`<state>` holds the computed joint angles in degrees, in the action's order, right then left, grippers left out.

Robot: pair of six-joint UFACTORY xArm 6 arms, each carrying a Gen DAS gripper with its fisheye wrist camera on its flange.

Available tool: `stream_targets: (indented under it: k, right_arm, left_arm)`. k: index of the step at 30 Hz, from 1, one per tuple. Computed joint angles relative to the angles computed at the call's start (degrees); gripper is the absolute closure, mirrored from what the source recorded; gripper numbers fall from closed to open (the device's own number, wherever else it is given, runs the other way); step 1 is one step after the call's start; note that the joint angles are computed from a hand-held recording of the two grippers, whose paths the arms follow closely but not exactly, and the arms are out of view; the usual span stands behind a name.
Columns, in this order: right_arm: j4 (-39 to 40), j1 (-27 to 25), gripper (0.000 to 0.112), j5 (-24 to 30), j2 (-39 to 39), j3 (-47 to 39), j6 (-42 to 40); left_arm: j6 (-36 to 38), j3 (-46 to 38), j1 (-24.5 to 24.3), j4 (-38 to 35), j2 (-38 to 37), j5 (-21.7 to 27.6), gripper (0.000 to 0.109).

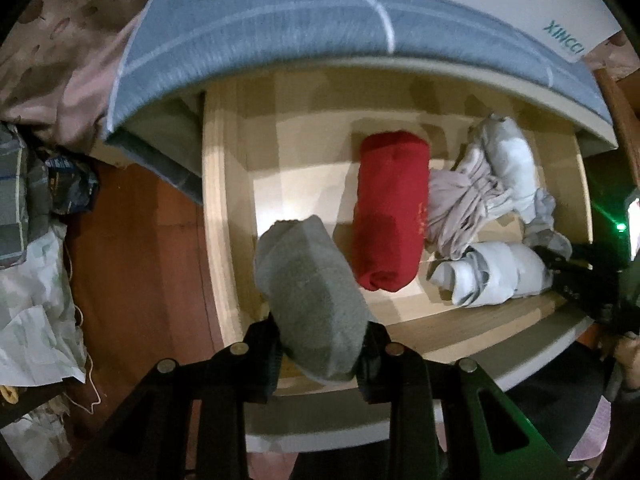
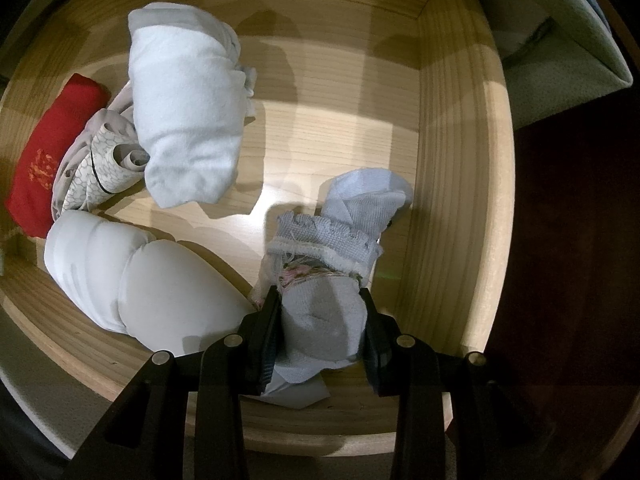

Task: Take underwear out of drawer
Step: 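Carry the grey underwear into the white box and open the left tool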

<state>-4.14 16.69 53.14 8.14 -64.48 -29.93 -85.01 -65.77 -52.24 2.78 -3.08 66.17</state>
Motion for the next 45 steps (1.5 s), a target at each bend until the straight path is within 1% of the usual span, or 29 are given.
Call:
stream_targets:
  k: [6, 12, 15, 16, 17, 18, 21, 23, 26, 29, 32, 33, 36, 37, 41, 43, 45]
  right_arm:
    - [-0.9, 0.2, 0.08, 0.0, 0.8, -0.7, 0.6]
    - [-1.1, 0.3, 0.081, -0.3, 1.4, -1.1, 0.7]
    - [-1.1, 0.3, 0.081, -0.3, 1.4, -1.1, 0.7]
    - [-1.2, 0.2, 0.081, -0.3, 1.6, -1.4, 0.7]
    - [-1.2, 0.3, 0.081, -0.2, 1.4, -1.2, 0.7]
    - [-1.1, 0.3, 0.081, -0.2, 1.4, -1.2, 0.7]
    - [-1.2, 0.3, 0.081, -0.2, 1.4, -1.3, 0.8]
    - [-1.3, 0.3, 0.081, -0.1, 1.4, -1.3, 0.8]
    - [-1.9, 0.3, 0.08, 0.4, 2.1, -2.1, 1.0]
    - [-2.0, 0.2, 0.079, 0.4, 2.5, -2.7, 1.2]
    - [-2.0, 0.1, 0.079, 0.4, 2.6, -2.8, 1.2]
    - [-2.1, 0.2, 0.079, 0.3, 2.5, -2.8, 1.3]
    - [-2.1, 0.3, 0.079, 0.0, 2.2, -2.2, 1.7]
    - [-2.2, 0.2, 0.079, 0.0, 2.5, -2.5, 1.6]
    - [-2.2, 0.3, 0.078, 0.1, 2.4, -2.4, 1.7]
    - [-2.3, 0.3, 0.078, 0.5, 2.3, -2.7, 1.9]
    - [-2.4, 0.3, 0.078, 0.5, 2.5, -2.9, 2.0]
  left_arm:
    - [-1.4, -3.6, -1.1, 3.9, -1.5, 4.4, 0.079]
    - [-1.2, -12.1, -2.3, 10.3, -2.6, 12.9, 0.079]
    - [0.3, -19.4, -2.7, 14.7, -1.7, 19.2, 0.079]
    - [1.3, -23.5, -2.9, 17.0, -0.7, 22.4, 0.079]
    - [2.0, -25.2, -2.9, 18.1, -0.3, 23.7, 0.079]
    - [3.5, -29.0, -2.8, 20.6, 0.8, 26.0, 0.079]
    - [7.2, -37.7, -2.0, 25.2, 4.2, 31.0, 0.079]
    - [9.5, -41.8, -0.7, 27.2, 6.3, 32.2, 0.079]
    - [11.4, -45.1, 1.4, 28.4, 8.5, 31.9, 0.079]
    - [13.4, -47.0, 4.4, 28.6, 10.6, 29.8, 0.079]
    - [15.9, -50.5, 7.3, 27.8, 14.5, 29.4, 0.079]
    - [16.2, -50.4, 7.8, 27.3, 14.9, 29.2, 0.079]
    - [16.7, -47.2, 10.5, 23.2, 15.3, 25.5, 0.079]
    - [16.8, -46.7, 10.9, 22.8, 15.6, 25.1, 0.079]
    - [17.9, -46.7, 11.2, 23.3, 17.3, 25.7, 0.078]
    - [17.7, -45.5, 11.7, 22.1, 17.0, 24.7, 0.076]
    - [17.8, -45.8, 11.8, 21.3, 17.5, 25.3, 0.076]
